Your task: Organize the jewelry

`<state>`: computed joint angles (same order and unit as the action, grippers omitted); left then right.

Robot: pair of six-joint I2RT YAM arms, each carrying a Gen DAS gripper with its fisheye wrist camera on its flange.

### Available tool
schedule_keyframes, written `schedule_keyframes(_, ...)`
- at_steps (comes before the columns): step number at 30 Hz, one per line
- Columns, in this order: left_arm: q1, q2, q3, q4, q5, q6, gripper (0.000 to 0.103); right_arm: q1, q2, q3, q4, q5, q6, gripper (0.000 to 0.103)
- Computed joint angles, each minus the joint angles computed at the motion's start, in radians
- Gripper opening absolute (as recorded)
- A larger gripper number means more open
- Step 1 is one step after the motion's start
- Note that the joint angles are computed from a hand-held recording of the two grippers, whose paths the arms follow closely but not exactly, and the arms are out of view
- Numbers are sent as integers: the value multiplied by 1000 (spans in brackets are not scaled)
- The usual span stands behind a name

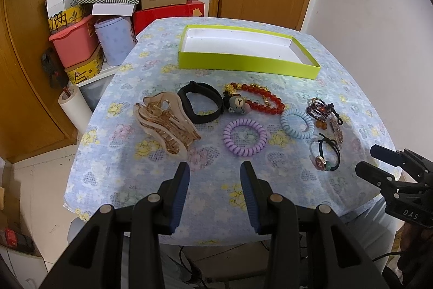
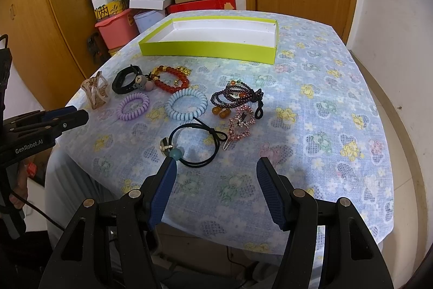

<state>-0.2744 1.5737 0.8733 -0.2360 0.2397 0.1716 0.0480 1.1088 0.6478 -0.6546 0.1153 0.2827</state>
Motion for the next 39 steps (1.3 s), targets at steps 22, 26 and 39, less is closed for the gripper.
schedule_keyframes(22,14,-2,2,-15,36,-3,41,4,-8,-4,-6,1,6,62)
schedule_keyframes(26,14,-4,-1,-14,34,-1,41,3,-8,-3,-8,0,5,62)
schedule_keyframes(39,9,-19,-17,3,21,-8,41,3,-15,-6,-12,2,6,62)
